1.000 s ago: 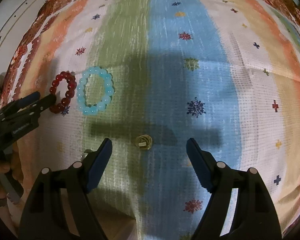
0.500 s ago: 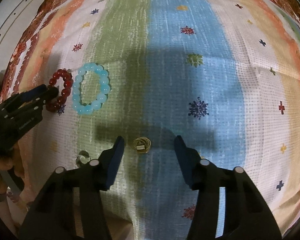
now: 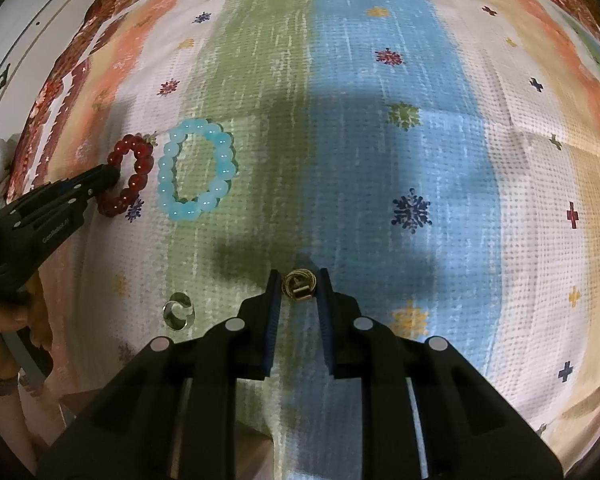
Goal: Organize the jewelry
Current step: 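Close left tool on the red bracelet while right tool closes on the gold ring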
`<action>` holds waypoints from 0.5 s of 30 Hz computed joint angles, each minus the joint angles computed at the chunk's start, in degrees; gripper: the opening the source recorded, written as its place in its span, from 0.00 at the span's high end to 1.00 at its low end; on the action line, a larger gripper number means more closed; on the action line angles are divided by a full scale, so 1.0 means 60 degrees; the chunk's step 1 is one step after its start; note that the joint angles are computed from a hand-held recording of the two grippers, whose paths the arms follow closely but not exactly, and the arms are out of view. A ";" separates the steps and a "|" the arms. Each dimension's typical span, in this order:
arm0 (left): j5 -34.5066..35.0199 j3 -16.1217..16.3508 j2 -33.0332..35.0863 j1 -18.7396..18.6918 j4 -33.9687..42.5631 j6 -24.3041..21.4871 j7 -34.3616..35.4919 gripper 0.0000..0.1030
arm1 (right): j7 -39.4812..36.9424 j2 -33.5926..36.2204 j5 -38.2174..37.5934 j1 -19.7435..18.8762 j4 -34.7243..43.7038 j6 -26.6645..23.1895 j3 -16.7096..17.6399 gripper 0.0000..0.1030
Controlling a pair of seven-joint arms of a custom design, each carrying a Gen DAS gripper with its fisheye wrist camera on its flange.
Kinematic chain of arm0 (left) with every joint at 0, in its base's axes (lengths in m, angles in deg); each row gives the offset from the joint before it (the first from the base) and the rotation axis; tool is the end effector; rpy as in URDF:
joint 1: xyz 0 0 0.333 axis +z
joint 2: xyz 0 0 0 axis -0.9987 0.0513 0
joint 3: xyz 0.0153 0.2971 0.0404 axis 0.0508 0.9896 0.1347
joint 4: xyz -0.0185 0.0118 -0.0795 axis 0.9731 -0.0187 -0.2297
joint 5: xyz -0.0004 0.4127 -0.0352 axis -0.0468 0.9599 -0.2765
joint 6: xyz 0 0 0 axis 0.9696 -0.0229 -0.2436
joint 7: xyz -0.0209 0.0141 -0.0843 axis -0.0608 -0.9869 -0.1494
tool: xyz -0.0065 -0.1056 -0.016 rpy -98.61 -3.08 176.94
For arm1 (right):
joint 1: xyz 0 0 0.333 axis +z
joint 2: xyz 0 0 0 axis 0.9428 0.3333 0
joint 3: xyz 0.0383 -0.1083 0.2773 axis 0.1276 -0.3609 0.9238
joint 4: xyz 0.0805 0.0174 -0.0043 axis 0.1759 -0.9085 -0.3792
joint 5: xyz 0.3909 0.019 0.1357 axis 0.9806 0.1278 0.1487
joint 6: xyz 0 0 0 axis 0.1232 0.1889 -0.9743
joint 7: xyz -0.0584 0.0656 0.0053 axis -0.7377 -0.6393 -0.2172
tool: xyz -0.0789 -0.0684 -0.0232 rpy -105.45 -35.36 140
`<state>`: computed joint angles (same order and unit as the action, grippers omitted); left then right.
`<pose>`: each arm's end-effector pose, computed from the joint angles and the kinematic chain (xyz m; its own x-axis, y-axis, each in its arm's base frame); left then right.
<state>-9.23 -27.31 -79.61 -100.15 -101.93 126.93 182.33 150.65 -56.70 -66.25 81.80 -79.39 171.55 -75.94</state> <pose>0.5247 -0.2620 0.3747 -0.5601 -0.8279 0.0304 -0.7636 0.5017 -0.4064 0.3820 0.1174 0.3974 -0.2866 -0.9340 -0.2135 -0.9265 0.3269 -0.1865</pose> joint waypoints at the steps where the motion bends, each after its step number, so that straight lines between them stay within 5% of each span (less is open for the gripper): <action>1: -0.0116 0.0001 -0.0032 0.0017 0.0005 -0.0058 0.0051 0.87 | -0.0025 -0.0067 0.0016 0.0018 -0.0021 -0.0019 -0.0020 0.81; 15: -0.2403 0.0344 -0.1259 -0.0328 -0.0425 -0.0352 0.1460 0.88 | 0.0064 -0.0783 -0.0052 0.0051 -0.0165 -0.0151 0.0121 0.81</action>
<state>-23.65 -25.25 -87.16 -102.12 -104.48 124.81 191.09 151.03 -61.40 -66.57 82.10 -80.38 170.65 -75.22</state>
